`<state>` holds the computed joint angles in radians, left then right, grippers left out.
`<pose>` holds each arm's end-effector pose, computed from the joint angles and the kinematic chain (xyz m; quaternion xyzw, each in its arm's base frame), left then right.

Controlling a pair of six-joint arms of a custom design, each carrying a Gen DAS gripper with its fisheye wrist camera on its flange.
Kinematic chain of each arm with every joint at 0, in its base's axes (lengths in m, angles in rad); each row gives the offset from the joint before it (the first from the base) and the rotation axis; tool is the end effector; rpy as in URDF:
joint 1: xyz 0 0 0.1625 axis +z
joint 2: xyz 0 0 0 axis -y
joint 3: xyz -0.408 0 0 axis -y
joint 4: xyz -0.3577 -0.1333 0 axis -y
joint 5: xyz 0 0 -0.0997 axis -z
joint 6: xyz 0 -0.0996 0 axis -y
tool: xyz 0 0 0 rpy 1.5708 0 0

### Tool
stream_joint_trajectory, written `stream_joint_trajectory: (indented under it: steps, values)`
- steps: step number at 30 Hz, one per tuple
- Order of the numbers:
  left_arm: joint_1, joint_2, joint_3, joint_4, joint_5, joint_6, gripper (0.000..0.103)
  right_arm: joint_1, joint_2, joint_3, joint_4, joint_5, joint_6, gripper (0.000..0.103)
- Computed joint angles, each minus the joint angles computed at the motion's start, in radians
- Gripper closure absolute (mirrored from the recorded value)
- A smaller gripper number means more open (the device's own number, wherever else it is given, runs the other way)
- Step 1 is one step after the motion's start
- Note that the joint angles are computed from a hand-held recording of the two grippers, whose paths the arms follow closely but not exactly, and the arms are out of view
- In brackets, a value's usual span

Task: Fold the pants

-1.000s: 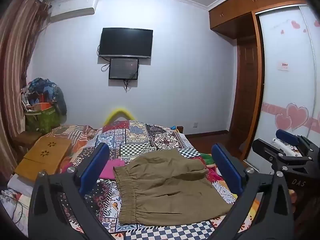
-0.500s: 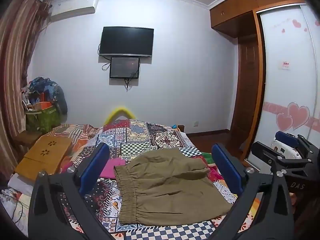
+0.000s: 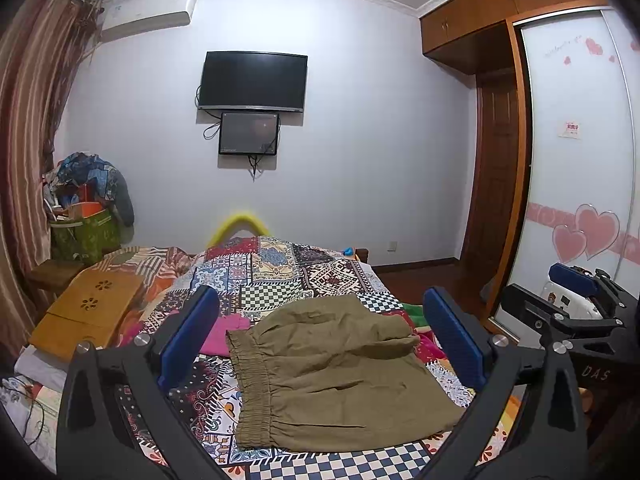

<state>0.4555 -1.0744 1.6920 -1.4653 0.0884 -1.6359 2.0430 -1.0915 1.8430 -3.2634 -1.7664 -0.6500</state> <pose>-0.4065 -0.4580 0.2547 0.0896 0.6774 -0.6305 0.3681 0.3686 -0.4711 0.3034 0.4345 -0.7746 0.4417 0.1267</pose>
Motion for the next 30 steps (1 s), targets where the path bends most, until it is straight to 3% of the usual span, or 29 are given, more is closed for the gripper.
stream_joint_trajectory:
  steps: [20,30]
  values:
    - [0.003,0.002,-0.018,0.036,-0.006,-0.022,0.0,-0.003,0.002,-0.002,0.011,0.003,0.009,0.0]
    - [0.01,0.004,-0.055,0.175,-0.01,-0.133,0.0,-0.003,0.002,-0.003,0.015,0.002,0.01,0.0]
